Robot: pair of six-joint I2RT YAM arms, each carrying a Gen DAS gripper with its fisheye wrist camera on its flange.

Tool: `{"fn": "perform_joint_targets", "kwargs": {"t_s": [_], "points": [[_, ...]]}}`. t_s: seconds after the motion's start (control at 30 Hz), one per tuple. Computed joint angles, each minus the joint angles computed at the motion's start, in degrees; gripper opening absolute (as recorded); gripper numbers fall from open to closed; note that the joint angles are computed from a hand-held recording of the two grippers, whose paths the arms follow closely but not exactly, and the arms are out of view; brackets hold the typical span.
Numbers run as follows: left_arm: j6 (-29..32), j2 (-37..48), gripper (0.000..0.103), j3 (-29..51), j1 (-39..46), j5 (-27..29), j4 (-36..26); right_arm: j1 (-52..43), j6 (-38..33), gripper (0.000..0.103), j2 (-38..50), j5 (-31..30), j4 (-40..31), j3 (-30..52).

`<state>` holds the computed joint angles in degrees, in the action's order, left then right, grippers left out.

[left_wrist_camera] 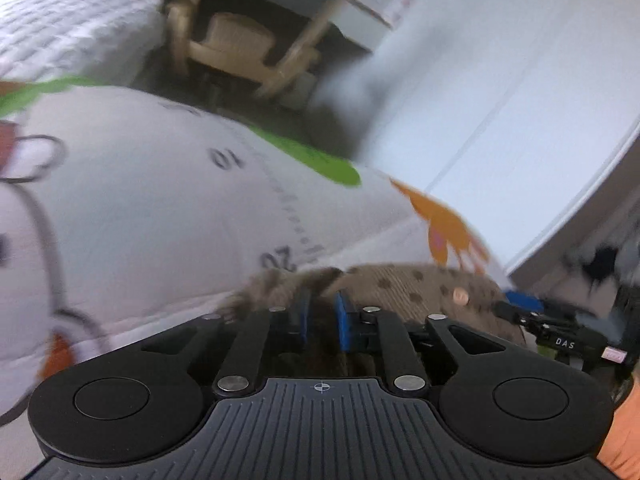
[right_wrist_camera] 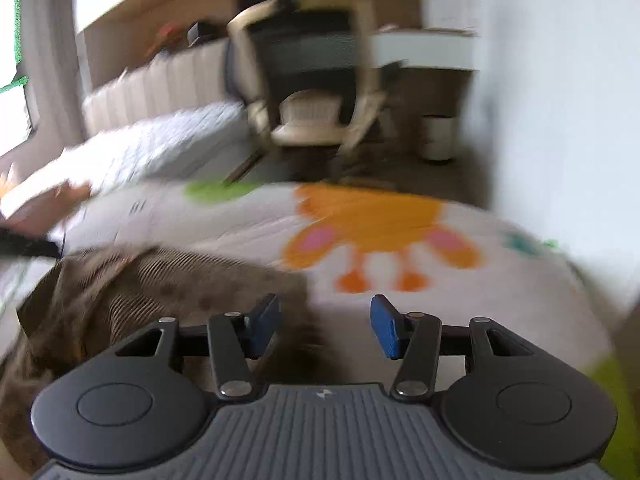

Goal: Fold clothes

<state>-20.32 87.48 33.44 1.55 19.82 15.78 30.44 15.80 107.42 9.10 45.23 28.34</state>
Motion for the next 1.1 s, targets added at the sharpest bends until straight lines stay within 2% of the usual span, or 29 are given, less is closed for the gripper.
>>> {"fn": "perform_joint_targets", "kwargs": {"t_s": [0.07,0.13,0.2,0.27,0.3,0.43,0.47,0.5,0.53,0.6,0.63,0.67,0.73,0.8,0.87,0.93,1.03,1.1], "points": [[1.38,-8.25,0.083,-4.37,0.59,-0.53,-2.57,-0.22,1.53,0.05,-5.51,-1.63,1.51,-6.52],[1.89,-14.63,0.083,-8.05,0.65,1.54,-5.36,0.73,3.43,0.05,-6.89,-3.76,4.15,-10.45],[1.87,-19.17,0.086,-11.28,-0.03,4.3,-7.68,2.98,5.36,0.05,-3.34,-4.23,7.82,-10.72],[1.48,-18.78,0.086,-13.2,-3.05,1.64,-6.88,5.21,7.27,0.05,0.42,-4.72,11.58,-10.78],[0.5,-17.35,0.085,-13.88,-4.53,0.1,-4.97,6.13,8.3,0.05,2.68,-4.61,12.54,-9.84],[-4.33,-11.44,0.084,-16.57,-6.04,-0.11,7.16,8.84,9.25,0.05,11.11,-4.49,11.75,-2.07],[-5.47,-9.74,0.085,-16.49,-6.54,-0.71,9.8,10.23,8.6,0.041,12.07,-2.51,10.63,-0.43],[-6.46,-7.9,0.084,-16.16,-7.06,-1.51,11.88,11.68,7.62,0.022,11.98,-0.05,9.49,0.4],[-6.86,-6.46,0.08,-15.21,-7.75,-3.19,11.46,13.18,6.43,0.016,11.26,2.69,8.35,0.76],[-6.43,-7.17,0.021,-13.29,-9.91,-8.55,5.73,15.16,5.02,0.01,6.24,6.19,8.42,-2.14],[-6.8,-9.3,0.015,-12.75,-10.83,-10.85,2.04,15.98,4.49,0.01,1.93,7.49,8.76,-4.98],[-5.61,-14.31,0.014,-14.47,-10.16,-9.8,0.95,16.89,4.13,0.009,-3.37,8.39,8.26,-8.04],[-4.47,-26.22,0.013,-16.47,-9.11,-8.45,-5.26,19.49,4.05,0.009,-14.05,10.0,4.84,-13.1],[-4.01,-39.17,0.013,-17.49,-9.39,-7.93,-14.07,23.09,4.32,0.009,-21.97,12.89,0.22,-16.41],[-4.21,-51.28,0.013,-17.3,-11.27,-8.69,-23.96,26.62,5.86,0.009,-25.44,15.77,-2.82,-18.6],[-5.19,-56.14,0.013,-17.49,-15.83,-11.56,-29.14,28.08,9.98,0.009,-23.49,16.08,-2.84,-20.22],[-7.45,-57.9,0.016,-19.76,-22.36,-13.98,-34.06,29.62,16.69,0.013,-14.3,15.66,0.36,-21.76],[-8.69,-56.41,0.028,-21.69,-24.34,-15.12,-34.88,30.84,19.19,0.03,-11.77,17.58,1.41,-22.68]]}}
